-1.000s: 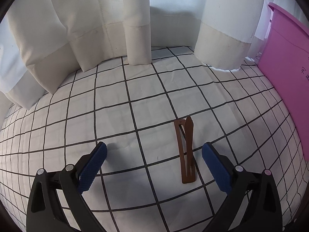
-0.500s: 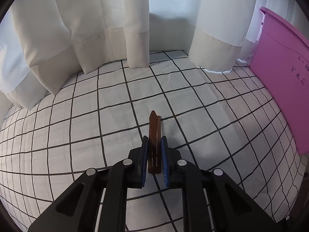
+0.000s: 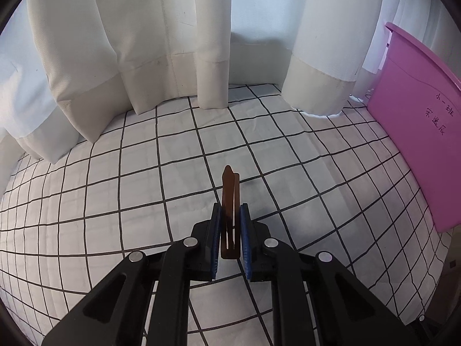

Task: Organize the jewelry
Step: 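Lift and carry the brown clip and bangle in both grippers over the pink tub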

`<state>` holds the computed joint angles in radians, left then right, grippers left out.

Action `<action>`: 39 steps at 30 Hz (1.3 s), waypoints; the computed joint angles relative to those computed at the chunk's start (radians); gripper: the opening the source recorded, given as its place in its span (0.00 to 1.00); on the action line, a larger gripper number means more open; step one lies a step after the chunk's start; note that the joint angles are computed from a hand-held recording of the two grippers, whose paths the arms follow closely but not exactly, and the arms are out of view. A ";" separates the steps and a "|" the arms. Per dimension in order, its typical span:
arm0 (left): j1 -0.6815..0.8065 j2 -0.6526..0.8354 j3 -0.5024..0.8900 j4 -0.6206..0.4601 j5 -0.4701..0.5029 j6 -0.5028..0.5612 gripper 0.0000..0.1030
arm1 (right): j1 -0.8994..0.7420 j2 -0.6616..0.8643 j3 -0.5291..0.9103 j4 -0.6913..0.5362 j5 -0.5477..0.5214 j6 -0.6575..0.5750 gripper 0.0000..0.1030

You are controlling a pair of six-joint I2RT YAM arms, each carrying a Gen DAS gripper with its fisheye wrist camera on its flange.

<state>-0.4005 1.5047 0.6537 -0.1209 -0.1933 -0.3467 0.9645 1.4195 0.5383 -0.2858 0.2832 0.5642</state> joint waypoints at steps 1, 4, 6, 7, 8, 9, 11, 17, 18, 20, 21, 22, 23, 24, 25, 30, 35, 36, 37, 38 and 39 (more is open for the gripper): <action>0.004 -0.016 -0.002 -0.009 0.000 0.002 0.13 | -0.006 -0.005 0.000 -0.001 -0.003 -0.005 0.40; 0.017 -0.059 -0.003 -0.040 0.001 0.009 0.13 | -0.015 -0.026 0.000 -0.010 -0.004 -0.013 0.40; 0.022 -0.084 -0.001 -0.061 -0.001 0.010 0.13 | -0.025 -0.042 0.002 -0.016 -0.004 -0.024 0.40; 0.023 -0.097 0.000 -0.072 -0.003 0.011 0.13 | -0.027 -0.051 0.001 -0.019 -0.004 -0.026 0.40; 0.022 -0.112 -0.001 -0.084 -0.004 0.011 0.13 | -0.033 -0.061 0.000 -0.023 -0.005 -0.032 0.40; 0.021 -0.127 -0.002 -0.097 -0.005 0.011 0.13 | -0.035 -0.071 0.002 -0.028 -0.004 -0.036 0.40; 0.013 -0.146 0.004 -0.121 -0.012 0.011 0.13 | -0.035 -0.096 0.005 -0.044 0.001 -0.036 0.40; -0.022 -0.194 0.031 -0.181 -0.035 -0.002 0.13 | -0.038 -0.188 0.029 -0.120 0.031 -0.049 0.40; -0.027 -0.202 0.038 -0.192 -0.037 -0.004 0.13 | -0.039 -0.205 0.034 -0.133 0.037 -0.052 0.40; -0.038 -0.213 0.056 -0.213 -0.044 -0.009 0.13 | -0.032 -0.238 0.046 -0.168 0.054 -0.047 0.40; -0.043 -0.216 0.065 -0.220 -0.048 -0.011 0.13 | -0.030 -0.256 0.052 -0.185 0.061 -0.047 0.40; -0.050 -0.219 0.073 -0.226 -0.053 -0.011 0.13 | -0.031 -0.273 0.057 -0.201 0.068 -0.049 0.40; -0.056 -0.224 0.082 -0.234 -0.058 -0.011 0.13 | -0.033 -0.291 0.063 -0.217 0.073 -0.054 0.40; -0.064 -0.229 0.091 -0.241 -0.061 -0.010 0.13 | -0.039 -0.308 0.068 -0.231 0.078 -0.061 0.40; -0.074 -0.232 0.102 -0.250 -0.067 -0.009 0.13 | -0.044 -0.324 0.073 -0.244 0.082 -0.067 0.40; -0.110 -0.230 0.157 -0.283 -0.091 -0.024 0.13 | -0.069 -0.396 0.099 -0.302 0.101 -0.102 0.40; -0.148 -0.217 0.224 -0.321 -0.118 -0.035 0.13 | -0.115 -0.465 0.122 -0.348 0.103 -0.148 0.40; -0.157 -0.214 0.237 -0.328 -0.125 -0.037 0.13 | -0.135 -0.479 0.125 -0.355 0.095 -0.162 0.40; -0.166 -0.209 0.251 -0.336 -0.133 -0.040 0.13 | -0.153 -0.494 0.129 -0.361 0.090 -0.173 0.40; -0.173 -0.206 0.264 -0.343 -0.140 -0.042 0.13 | -0.171 -0.511 0.131 -0.367 0.086 -0.187 0.40; -0.182 -0.201 0.279 -0.351 -0.145 -0.045 0.13 | -0.183 -0.526 0.135 -0.374 0.086 -0.197 0.40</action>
<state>-0.5824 1.3038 0.9322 -0.4722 -0.3382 -0.3919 0.7814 0.8936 0.6729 -0.6600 0.3690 0.3672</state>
